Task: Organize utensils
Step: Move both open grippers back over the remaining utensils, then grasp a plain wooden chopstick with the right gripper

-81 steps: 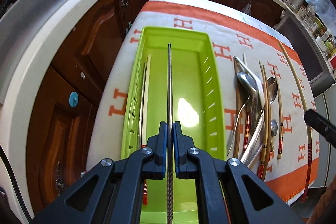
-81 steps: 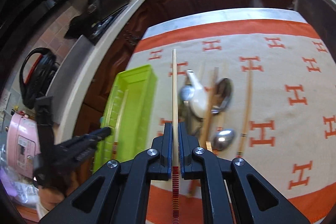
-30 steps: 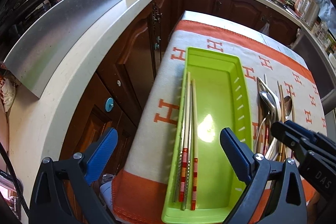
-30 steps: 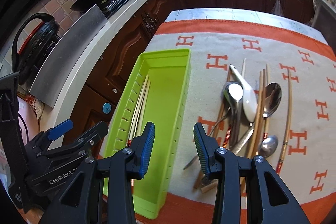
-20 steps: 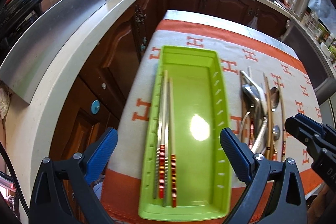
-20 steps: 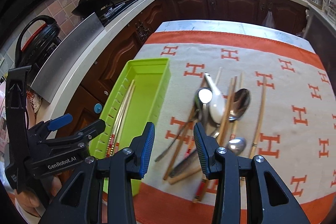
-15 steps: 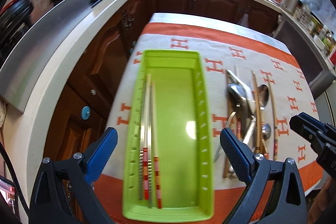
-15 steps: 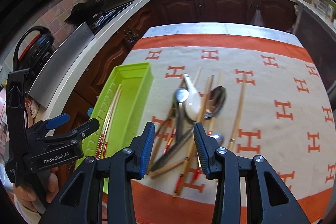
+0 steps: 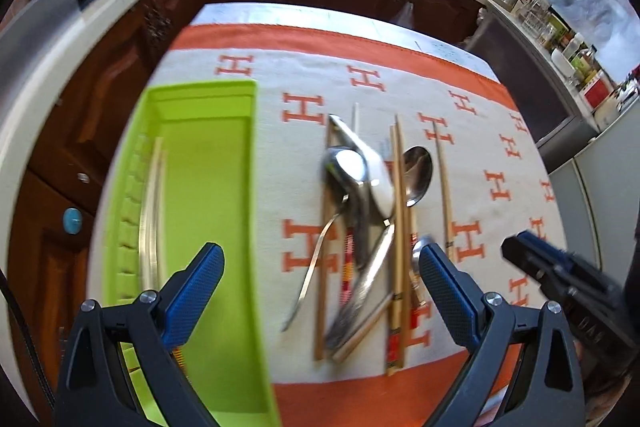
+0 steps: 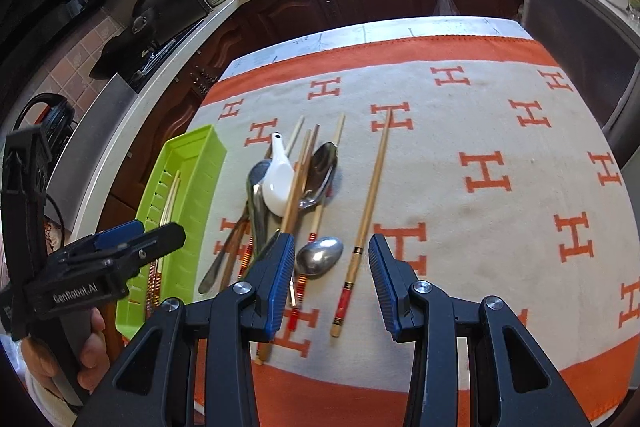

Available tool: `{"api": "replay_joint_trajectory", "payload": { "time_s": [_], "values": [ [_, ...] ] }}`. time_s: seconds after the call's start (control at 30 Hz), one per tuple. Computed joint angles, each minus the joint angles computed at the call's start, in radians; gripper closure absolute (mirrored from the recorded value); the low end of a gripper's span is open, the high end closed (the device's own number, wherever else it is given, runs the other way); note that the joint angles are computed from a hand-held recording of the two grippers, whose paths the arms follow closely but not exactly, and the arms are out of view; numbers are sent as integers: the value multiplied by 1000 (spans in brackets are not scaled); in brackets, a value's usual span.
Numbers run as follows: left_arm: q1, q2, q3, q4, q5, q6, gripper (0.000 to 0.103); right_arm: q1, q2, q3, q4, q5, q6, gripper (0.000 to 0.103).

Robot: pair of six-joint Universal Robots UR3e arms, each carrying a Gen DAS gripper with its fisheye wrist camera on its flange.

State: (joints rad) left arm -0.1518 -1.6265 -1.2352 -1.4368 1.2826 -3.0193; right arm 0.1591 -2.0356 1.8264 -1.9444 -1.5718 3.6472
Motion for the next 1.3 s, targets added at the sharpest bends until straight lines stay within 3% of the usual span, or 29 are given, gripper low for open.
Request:
{"api": "replay_joint_trajectory", "payload": {
  "time_s": [0.23, 0.47, 0.57, 0.7, 0.83, 0.97, 1.2, 1.3],
  "values": [
    [-65, -101, 77, 4, -1, -49, 12, -123, -37, 115, -44, 53, -83, 64],
    [-134, -165, 115, 9, 33, -36, 37, -95, 132, 158, -203, 15, -126, 73],
    [-134, -177, 126, -1, 29, -39, 42, -40, 256, 126, -259, -43, -125, 77],
    [-124, -172, 124, 1, 24, -38, 43, 75, 398, 50, -301, -209, -109, 81],
    [-126, -169, 126, -2, 16, -31, 43, 137, 459, 23, -322, -311, -105, 93],
    [-154, -164, 121, 6, 24, -21, 44, 96, 418, 71, -353, -270, -83, 97],
    [-232, -179, 118, 50, 84, -29, 44, -69, 179, 252, -345, -96, -65, 97],
    [-266, -205, 126, 70, 126, -58, 56, -115, 116, 292, -330, -59, -72, 97]
  ]
}}
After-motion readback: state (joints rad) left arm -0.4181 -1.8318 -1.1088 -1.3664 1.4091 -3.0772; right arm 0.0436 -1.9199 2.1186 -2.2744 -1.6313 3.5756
